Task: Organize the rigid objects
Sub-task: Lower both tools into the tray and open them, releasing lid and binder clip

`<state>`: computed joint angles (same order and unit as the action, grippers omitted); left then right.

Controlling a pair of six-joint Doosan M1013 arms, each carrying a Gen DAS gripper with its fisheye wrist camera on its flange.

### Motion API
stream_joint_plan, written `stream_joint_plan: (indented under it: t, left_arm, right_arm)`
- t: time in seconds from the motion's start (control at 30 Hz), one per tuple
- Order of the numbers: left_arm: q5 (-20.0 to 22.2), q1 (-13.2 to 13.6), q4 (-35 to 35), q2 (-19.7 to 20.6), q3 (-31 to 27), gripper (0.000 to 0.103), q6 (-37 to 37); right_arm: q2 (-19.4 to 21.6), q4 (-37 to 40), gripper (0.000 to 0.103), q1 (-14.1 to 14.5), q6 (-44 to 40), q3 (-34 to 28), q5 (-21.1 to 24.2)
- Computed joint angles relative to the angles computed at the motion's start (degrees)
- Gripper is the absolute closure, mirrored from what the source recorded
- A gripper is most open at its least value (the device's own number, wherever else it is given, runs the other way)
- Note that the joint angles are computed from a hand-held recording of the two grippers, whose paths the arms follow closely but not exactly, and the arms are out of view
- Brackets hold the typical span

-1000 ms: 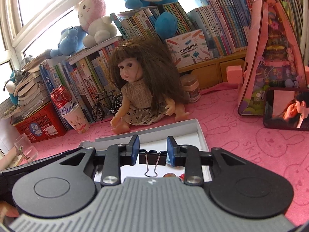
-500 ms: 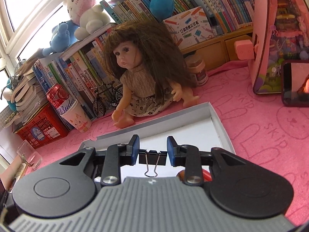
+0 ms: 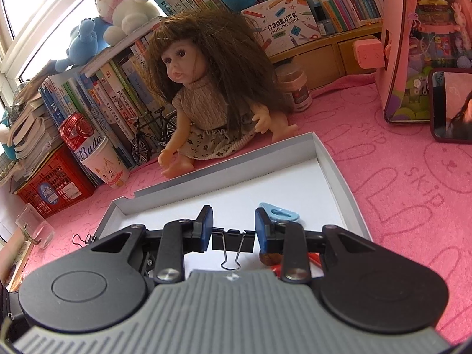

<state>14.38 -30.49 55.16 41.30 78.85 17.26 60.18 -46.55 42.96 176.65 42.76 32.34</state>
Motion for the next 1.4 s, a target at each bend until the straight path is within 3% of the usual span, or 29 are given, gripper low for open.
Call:
stream_joint_plan:
  t: [0.97, 1.07, 1.17, 1.4]
  left_arm:
    - [3.96, -0.80, 1.61, 0.49, -0.77, 0.070, -0.76]
    - [3.80, -0.80, 1.20, 0.18, -0.47, 0.060, -0.40]
    - [3.64, -0.85, 2.00, -0.24, -0.08, 0.051, -0.42]
    - [4.01, -1.22, 8.64, -1.83, 1.69, 0.035, -6.40]
  right_arm:
    - [-0.37, -3.32, 0.064, 0.13, 0.99, 1.07, 0.14]
    - [-0.63, -3.73, 0.064, 0.14, 1.77, 1.49, -0.27]
    - [-1.18, -5.51, 0.046, 0.21, 3.51, 2.35, -0.89]
    - [-2.69, -10.80, 0.037, 0.81, 6.98, 4.24, 0.36]
